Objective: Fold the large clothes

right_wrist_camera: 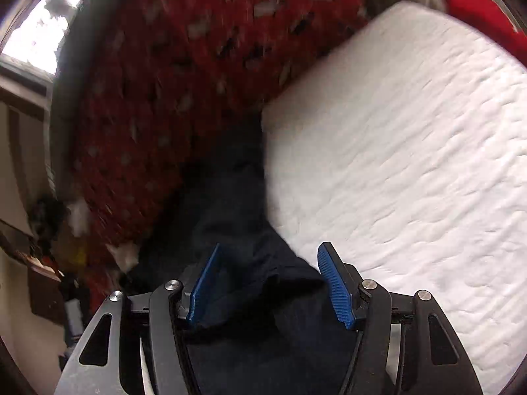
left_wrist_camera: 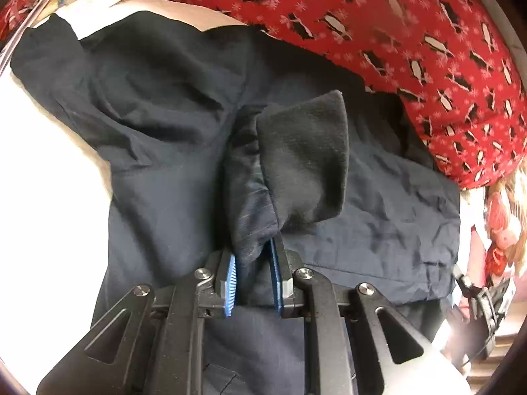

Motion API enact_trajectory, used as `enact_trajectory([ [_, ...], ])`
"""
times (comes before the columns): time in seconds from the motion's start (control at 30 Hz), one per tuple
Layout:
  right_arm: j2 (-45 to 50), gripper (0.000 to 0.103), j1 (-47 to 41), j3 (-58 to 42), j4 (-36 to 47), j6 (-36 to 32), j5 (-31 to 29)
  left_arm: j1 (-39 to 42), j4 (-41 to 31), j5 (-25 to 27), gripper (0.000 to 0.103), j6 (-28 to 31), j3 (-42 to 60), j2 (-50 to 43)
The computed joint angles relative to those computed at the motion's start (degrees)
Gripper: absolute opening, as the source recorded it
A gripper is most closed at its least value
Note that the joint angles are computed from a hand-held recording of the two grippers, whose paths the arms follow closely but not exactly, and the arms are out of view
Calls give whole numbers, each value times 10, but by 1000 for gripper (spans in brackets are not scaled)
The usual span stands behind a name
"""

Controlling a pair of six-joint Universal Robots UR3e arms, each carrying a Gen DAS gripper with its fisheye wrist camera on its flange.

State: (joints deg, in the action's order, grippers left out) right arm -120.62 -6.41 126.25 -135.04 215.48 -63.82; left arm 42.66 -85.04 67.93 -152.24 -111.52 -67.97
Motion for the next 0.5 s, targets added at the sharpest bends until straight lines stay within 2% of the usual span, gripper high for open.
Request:
enact_trajectory([
  [0.03,23,22,12,-11,-3,-12,4,7,-12,-11,16,12,0,6],
  [0.07,32,8,23,-23,-3,-36,5,15,-21,-20,19,24,-1,13],
  [0.13,12,8,58,-40,-18,-34,-64,35,-39,-32,39,52,-5,28],
  [0.2,-38,8,55,-25,-26,-30,-93,32,-1,-15,47,47,-28,42],
  [0.27,-50,8,54,-7,-15,-31,-121,33,26,2,47,41,-38,35],
  [0.33,-27,8,55,4,13,-41,-129,77,-20,-19,47,71,-26,27],
  [0.4,-20,10,59,23,5,-44,-130,143,-91,-49,46,123,-4,31],
  [0.5,-45,26,53,0,28,-15,-136,194,-150,-65,47,176,24,48],
])
